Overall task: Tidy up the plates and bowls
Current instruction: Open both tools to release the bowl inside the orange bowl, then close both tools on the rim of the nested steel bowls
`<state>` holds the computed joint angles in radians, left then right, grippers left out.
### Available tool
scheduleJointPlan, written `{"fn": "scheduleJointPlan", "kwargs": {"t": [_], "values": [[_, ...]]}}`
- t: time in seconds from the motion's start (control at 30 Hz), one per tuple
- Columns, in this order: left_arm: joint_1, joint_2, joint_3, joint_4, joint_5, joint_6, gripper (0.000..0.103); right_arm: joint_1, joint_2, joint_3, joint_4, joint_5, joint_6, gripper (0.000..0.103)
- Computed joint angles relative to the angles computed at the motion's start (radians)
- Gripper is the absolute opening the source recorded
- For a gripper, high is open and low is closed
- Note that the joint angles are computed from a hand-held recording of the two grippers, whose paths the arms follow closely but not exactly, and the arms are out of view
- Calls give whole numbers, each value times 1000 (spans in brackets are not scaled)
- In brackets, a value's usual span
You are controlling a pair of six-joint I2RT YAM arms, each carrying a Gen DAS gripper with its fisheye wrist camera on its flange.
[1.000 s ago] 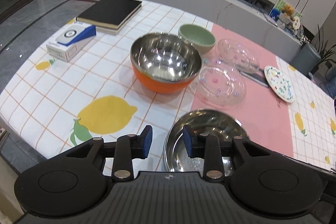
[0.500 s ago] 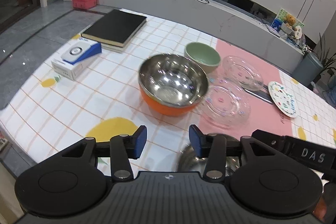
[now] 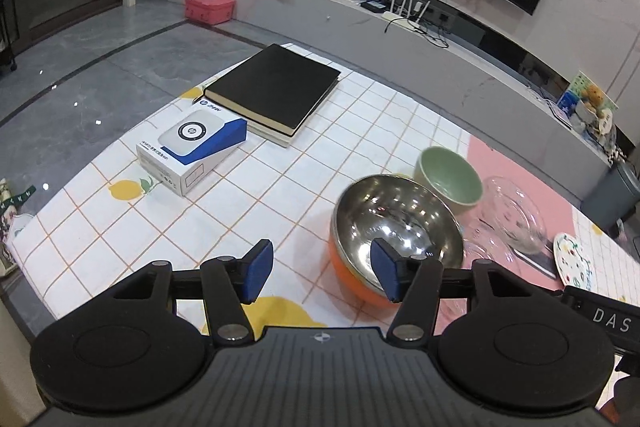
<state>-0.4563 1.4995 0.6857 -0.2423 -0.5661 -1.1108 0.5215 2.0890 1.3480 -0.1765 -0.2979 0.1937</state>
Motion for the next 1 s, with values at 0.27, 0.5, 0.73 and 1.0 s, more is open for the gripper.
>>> {"fn": "scheduleJointPlan", "kwargs": {"t": [0.27,0.5,0.73,1.0], "values": [[103,63,-42,153,108,24,66,31,136,169,-68,7,43,65],[141,175,16,207,157,67,64,46,244,299,-127,22,83,54],[170,277,88,211,205,105,48,50,320,400,-183,22,102,37],[176,324,130,186,209,101,17,48,355,438,-193,-6,103,23]]}}
